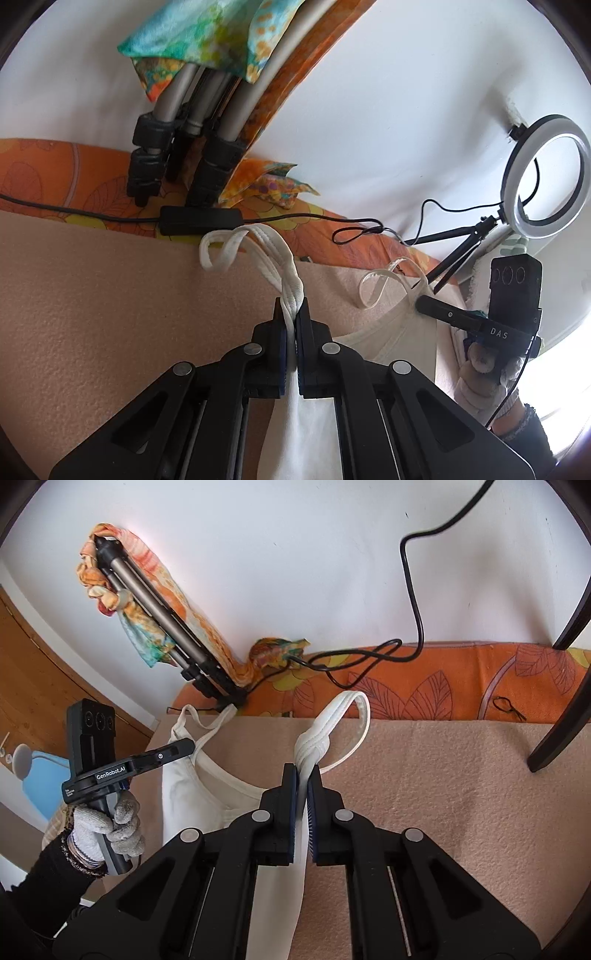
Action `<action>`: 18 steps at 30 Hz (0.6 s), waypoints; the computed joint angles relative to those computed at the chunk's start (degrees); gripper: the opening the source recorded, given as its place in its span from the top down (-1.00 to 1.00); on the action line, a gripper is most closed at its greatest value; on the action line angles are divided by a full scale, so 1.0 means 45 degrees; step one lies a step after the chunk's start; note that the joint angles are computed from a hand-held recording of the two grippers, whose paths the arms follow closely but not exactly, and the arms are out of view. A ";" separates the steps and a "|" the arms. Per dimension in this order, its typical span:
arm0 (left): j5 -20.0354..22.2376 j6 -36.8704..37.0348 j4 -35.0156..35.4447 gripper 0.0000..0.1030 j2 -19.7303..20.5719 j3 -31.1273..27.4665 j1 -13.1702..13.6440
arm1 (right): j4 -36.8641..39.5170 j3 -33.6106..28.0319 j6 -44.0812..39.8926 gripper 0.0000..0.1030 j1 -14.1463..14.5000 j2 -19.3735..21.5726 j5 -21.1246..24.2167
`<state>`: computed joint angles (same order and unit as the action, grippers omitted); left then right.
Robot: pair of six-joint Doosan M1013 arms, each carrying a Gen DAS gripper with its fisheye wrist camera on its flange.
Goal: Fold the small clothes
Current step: 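Lift the straps with both tools and carry them toward the folded hem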
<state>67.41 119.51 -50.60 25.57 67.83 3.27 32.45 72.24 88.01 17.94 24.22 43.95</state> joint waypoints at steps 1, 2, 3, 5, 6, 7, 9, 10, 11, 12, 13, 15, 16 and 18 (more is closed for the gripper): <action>-0.0020 0.0138 -0.0120 0.95 -0.0118 0.0080 0.0048 | 0.0094 0.0078 -0.0165 0.87 0.0016 -0.0138 -0.0110; 0.0033 0.0294 -0.0257 0.95 -0.0222 0.0134 0.0097 | 0.0108 0.0110 -0.0245 0.87 0.0055 -0.0256 -0.0175; 0.0046 0.0439 -0.0331 0.95 -0.0322 0.0189 0.0125 | 0.0127 0.0183 -0.0339 0.87 0.0076 -0.0395 -0.0226; 0.0080 0.0684 -0.0490 0.95 -0.0576 0.0372 0.0222 | 0.0234 0.0361 -0.0468 0.87 0.0130 -0.0684 -0.0351; 0.0101 0.0802 -0.0595 0.95 -0.0699 0.0476 0.0272 | 0.0252 0.0418 -0.0478 0.87 0.0171 -0.0816 -0.0385; 0.0135 0.0918 -0.0657 0.95 -0.0806 0.0556 0.0306 | 0.0244 0.0510 -0.0508 0.87 0.0213 -0.0966 -0.0410; 0.0211 0.1209 -0.0759 0.95 -0.1074 0.0768 0.0392 | 0.0170 0.0710 -0.0566 0.87 0.0311 -0.1289 -0.0463; 0.0213 0.1384 -0.0811 0.95 -0.1228 0.0914 0.0438 | 0.0171 0.0826 -0.0603 0.87 0.0351 -0.1460 -0.0474; 0.0245 0.1532 -0.0867 0.95 -0.1369 0.1039 0.0478 | 0.0130 0.0962 -0.0603 0.87 0.0400 -0.1650 -0.0505; 0.0200 0.1633 -0.0885 0.95 -0.1517 0.1190 0.0476 | 0.0160 0.1104 -0.0610 0.87 0.0453 -0.1829 -0.0537; 0.0236 0.1737 -0.0956 0.95 -0.1698 0.1369 0.0532 | 0.0145 0.1257 -0.0572 0.87 0.0514 -0.2014 -0.0562; 0.0340 0.1933 -0.1077 0.95 -0.2076 0.1772 0.0647 | -0.0193 0.1581 -0.0281 0.87 0.0749 -0.2384 -0.0665; 0.0328 0.2094 -0.1071 0.95 -0.2270 0.1990 0.0687 | -0.0478 0.1774 -0.0053 0.87 0.0886 -0.2592 -0.0732; 0.0291 0.2452 -0.1091 0.95 -0.2685 0.2491 0.0785 | -0.0891 0.2164 0.0354 0.88 0.1168 -0.2982 -0.0854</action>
